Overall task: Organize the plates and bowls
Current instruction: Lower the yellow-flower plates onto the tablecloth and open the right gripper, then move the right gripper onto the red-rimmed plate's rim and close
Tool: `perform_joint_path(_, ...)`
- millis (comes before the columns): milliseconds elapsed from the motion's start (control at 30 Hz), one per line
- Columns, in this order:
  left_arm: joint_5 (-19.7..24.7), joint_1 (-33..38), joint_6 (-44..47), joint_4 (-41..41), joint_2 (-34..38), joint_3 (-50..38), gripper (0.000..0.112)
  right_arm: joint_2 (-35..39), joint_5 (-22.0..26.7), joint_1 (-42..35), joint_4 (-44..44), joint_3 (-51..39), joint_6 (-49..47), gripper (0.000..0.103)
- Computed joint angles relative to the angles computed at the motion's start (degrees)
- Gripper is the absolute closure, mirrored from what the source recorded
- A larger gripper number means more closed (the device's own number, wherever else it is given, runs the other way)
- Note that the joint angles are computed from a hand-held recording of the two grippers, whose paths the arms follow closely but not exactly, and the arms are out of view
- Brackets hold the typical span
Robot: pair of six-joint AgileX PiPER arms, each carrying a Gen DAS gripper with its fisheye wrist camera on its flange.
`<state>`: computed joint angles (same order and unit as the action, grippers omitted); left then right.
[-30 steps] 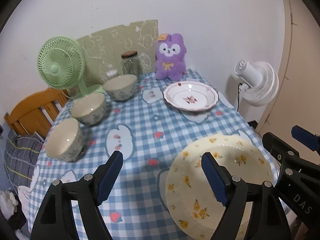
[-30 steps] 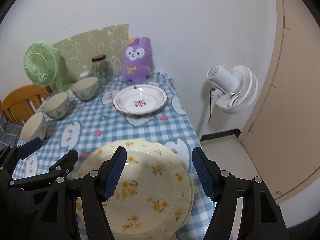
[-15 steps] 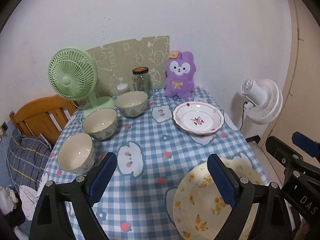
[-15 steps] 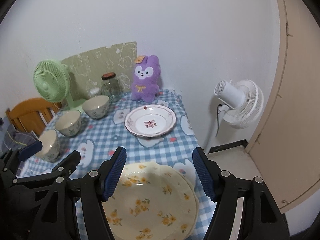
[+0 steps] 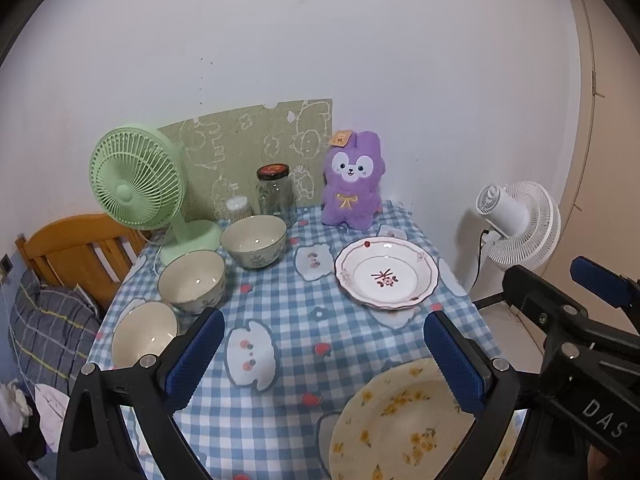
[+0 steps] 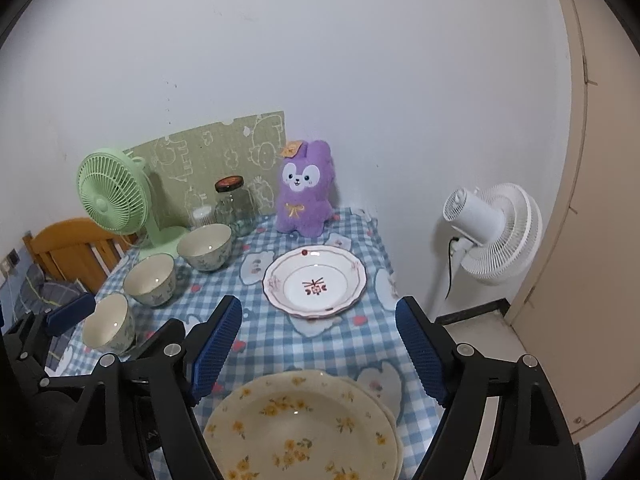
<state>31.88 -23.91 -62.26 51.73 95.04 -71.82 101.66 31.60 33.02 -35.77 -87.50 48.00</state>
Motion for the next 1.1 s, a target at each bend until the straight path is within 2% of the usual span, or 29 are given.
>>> perform_joint_path(300, 0.43, 0.25, 0.23, 0.20, 4.79, -6.84, 0.011, 4.59, 1.68, -2.61, 4.33, -8.04, -6.25, 0.020)
perform_joint_path(700, 1.06, 1.11, 6.33, -5.55, 12.36, -17.43, 0.011, 12.44, 5.49, -4.83, 8.76, -20.04, -12.26, 0.017)
perform_joint_path(1100, 4.56, 3.20, 15.31, -11.67, 21.45, -30.64, 0.011, 24.90, 13.33, -6.22, 13.14, -39.85, -19.52, 0.012)
